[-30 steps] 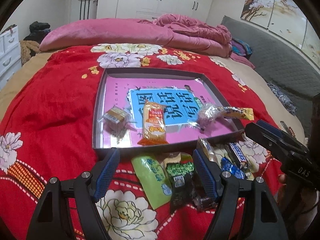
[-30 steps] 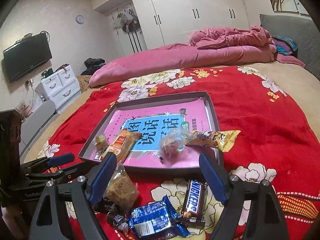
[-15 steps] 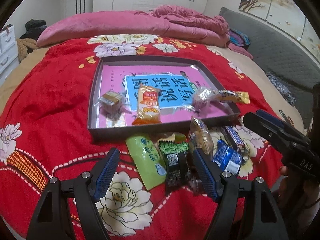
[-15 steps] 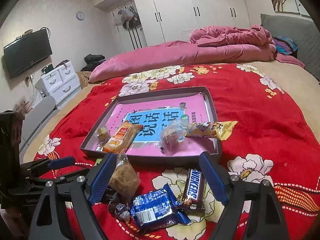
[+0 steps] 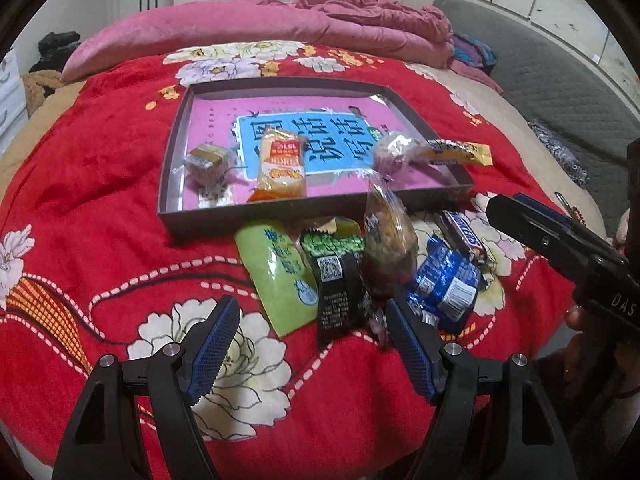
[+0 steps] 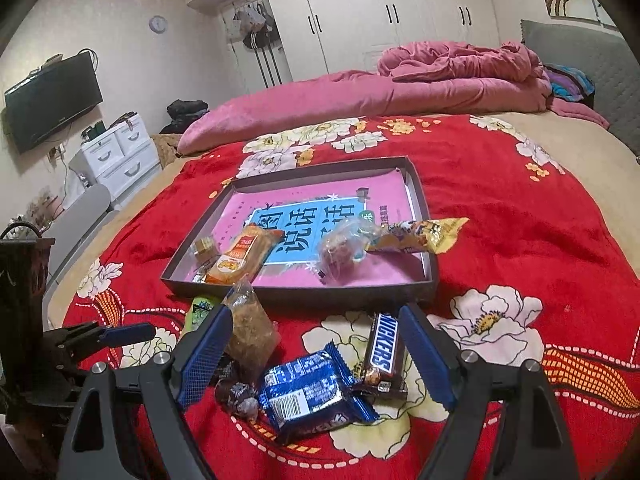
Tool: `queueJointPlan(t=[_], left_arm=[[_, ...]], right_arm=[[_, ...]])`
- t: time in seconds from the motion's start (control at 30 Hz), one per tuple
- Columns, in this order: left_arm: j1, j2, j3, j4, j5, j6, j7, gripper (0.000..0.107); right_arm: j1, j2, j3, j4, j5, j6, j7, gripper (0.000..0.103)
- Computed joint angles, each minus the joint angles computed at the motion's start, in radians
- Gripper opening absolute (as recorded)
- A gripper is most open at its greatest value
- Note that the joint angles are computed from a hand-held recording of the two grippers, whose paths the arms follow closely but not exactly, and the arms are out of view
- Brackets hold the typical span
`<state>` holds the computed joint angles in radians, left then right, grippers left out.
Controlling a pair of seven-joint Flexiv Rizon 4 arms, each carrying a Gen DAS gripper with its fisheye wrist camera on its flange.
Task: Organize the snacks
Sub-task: 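Move both open tools back over the snack pile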
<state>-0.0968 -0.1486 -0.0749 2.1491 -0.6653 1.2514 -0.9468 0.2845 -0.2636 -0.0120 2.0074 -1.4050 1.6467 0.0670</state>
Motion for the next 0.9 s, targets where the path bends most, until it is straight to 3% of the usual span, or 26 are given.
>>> queueJointPlan(t=[0.1,0.43,0.9], left_arm=[[0.000,0.004,0.004,0.004,0.005,-0.014,-0.003,0.077],[0.006,-0.012,0.007,-0.011,0.039,-0.041,-0.034,0.077],[0.010,-0.044,-0.012,-0.037,0.026,-0.045,-0.035,0.077]], right_arm=[[0.000,0.004,0.012,0.014,0.045,-0.003,-0.044,0.085],[0.058,0.009,0.056,0.050,0.349,-0.073,-0.350,0.085],[0.135,0.001,0.065,0.047,0.628,-0.150,-0.611,0.085]])
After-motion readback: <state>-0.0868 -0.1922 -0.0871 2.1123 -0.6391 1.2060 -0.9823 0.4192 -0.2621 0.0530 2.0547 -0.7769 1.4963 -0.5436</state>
